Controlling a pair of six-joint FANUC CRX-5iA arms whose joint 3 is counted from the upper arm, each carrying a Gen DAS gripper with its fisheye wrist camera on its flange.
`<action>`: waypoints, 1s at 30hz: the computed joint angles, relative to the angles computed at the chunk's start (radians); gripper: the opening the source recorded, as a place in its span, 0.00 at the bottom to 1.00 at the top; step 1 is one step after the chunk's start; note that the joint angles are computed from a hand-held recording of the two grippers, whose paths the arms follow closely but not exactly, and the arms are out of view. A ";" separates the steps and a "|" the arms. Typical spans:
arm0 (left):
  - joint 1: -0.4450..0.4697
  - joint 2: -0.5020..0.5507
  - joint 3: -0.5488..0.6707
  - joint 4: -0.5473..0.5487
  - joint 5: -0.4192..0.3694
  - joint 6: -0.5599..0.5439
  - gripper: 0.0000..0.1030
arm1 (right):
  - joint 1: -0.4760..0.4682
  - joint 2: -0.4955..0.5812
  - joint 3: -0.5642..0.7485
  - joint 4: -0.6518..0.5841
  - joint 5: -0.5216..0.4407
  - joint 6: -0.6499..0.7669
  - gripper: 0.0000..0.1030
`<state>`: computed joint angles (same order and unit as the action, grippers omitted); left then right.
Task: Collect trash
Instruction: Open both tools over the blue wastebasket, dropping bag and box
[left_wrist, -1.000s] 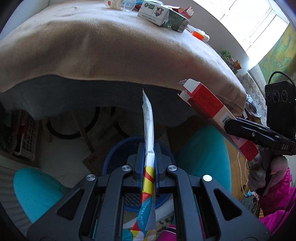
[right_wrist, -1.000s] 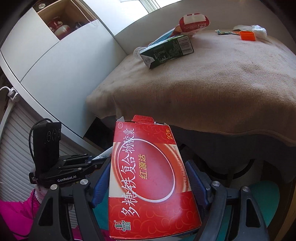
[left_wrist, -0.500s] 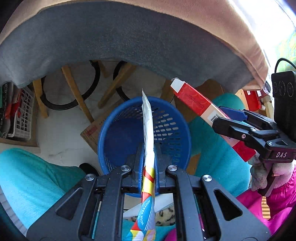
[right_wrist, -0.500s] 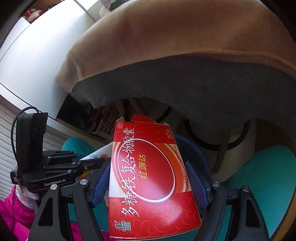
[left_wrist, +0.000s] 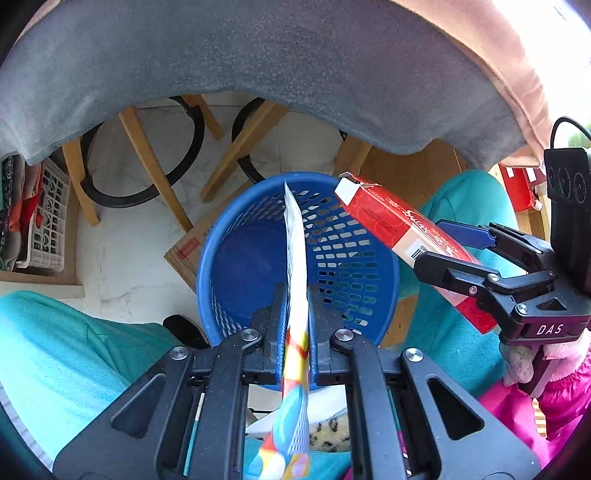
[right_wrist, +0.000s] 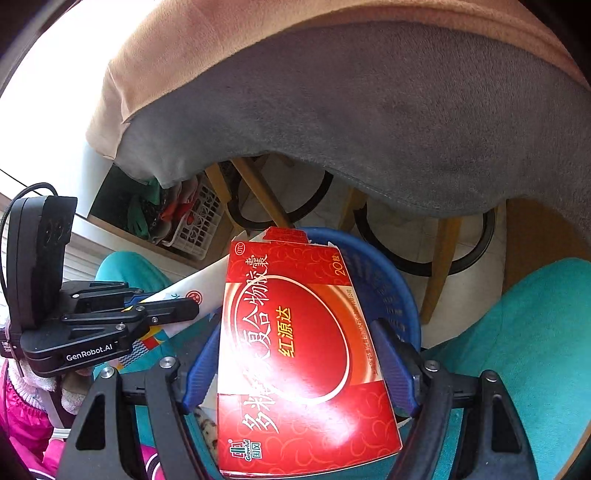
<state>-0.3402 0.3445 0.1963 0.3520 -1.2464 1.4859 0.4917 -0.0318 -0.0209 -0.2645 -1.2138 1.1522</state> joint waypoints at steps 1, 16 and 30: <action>-0.002 0.001 0.004 -0.005 -0.004 0.006 0.10 | -0.003 0.000 0.001 -0.005 -0.004 0.001 0.78; -0.004 -0.007 0.009 -0.017 -0.002 0.008 0.36 | 0.000 -0.004 -0.008 -0.003 0.002 0.004 0.83; 0.017 -0.035 0.045 -0.028 0.031 0.020 0.36 | -0.003 -0.037 0.025 0.015 0.033 0.028 0.84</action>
<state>-0.3231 0.3096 0.2414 0.3245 -1.2152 1.5057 0.4884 -0.0687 0.0037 -0.2492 -1.1811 1.1801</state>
